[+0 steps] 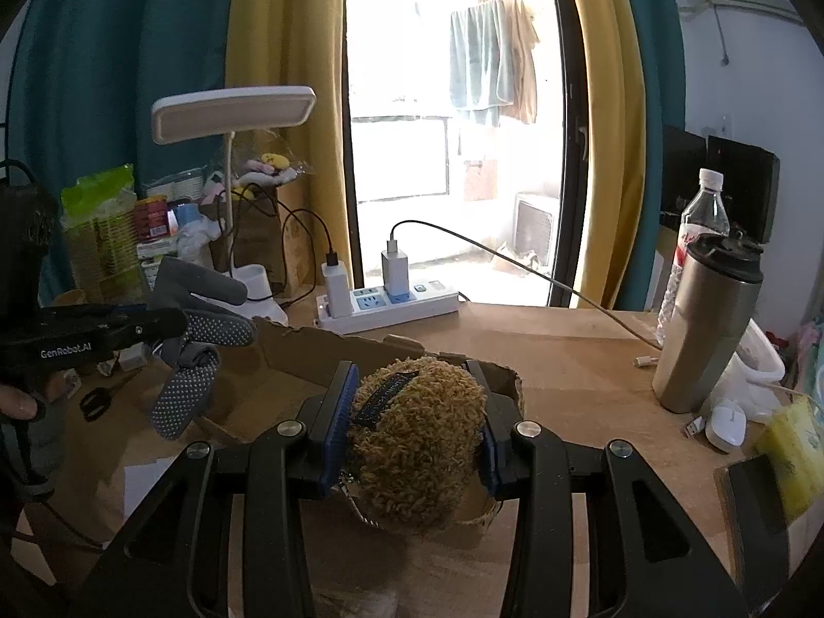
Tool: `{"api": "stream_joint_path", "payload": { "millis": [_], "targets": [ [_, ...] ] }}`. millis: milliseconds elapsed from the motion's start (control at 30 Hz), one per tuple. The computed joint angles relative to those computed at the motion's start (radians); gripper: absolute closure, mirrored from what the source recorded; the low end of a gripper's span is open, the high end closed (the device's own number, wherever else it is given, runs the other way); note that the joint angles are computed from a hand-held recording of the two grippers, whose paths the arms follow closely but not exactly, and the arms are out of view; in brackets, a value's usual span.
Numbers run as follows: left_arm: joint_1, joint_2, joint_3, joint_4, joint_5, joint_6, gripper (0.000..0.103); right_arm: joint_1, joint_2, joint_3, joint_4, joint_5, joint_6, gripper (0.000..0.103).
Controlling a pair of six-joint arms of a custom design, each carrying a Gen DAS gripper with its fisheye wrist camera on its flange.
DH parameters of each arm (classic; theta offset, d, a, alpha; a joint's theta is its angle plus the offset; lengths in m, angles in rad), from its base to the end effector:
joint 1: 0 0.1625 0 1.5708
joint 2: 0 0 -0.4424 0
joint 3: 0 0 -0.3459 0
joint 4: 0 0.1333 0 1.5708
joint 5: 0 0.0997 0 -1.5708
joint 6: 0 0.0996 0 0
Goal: Organize soft objects
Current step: 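Carry the gray glove with the left tool while the right tool carries the plush to the box, then open the left tool to drop the glove in the box while the right tool releases the plush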
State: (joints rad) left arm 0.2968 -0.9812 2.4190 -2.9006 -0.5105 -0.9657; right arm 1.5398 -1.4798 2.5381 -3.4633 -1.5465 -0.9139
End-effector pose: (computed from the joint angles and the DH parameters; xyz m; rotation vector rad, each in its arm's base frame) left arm -0.3045 -0.3234 0.1282 0.4309 2.2922 -1.1748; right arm 0.1248 -0.3546 0.3086 1.1197 -2.3368 1.0367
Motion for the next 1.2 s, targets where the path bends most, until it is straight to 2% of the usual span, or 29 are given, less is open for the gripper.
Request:
{"api": "stream_joint_path", "payload": {
  "millis": [200,367,567,700,767,833,1000,1200],
  "targets": [
    [0.057,0.04,-0.013,-0.081,-0.016,0.08,0.078,0.001,0.046,-0.019,-0.016,-0.013,0.001,0.06],
    [0.103,0.062,-0.035,-0.048,-0.046,0.088,0.076,-0.001,0.083,-0.033,-0.027,-0.032,0.005,0.06],
    [0.128,0.061,-0.059,0.045,-0.059,0.045,0.074,0.008,0.117,-0.054,-0.023,-0.081,0.026,0.059],
    [0.122,0.058,-0.063,0.064,-0.058,0.044,0.069,0.01,0.116,-0.065,0.002,-0.1,0.041,0.057],
    [0.117,0.055,-0.062,0.068,-0.055,0.037,0.061,0.012,0.114,-0.068,0.014,-0.11,0.046,0.053],
    [0.108,0.049,-0.055,0.061,-0.053,0.028,0.049,0.015,0.112,-0.067,0.014,-0.119,0.05,0.052],
    [0.079,0.025,-0.045,0.095,-0.04,-0.012,0.049,0.027,0.102,-0.062,0.024,-0.138,0.052,0.048],
    [0.035,-0.002,-0.032,0.137,-0.024,-0.062,0.049,0.027,0.057,-0.04,0.032,-0.114,0.045,0.042]
  ]
}}
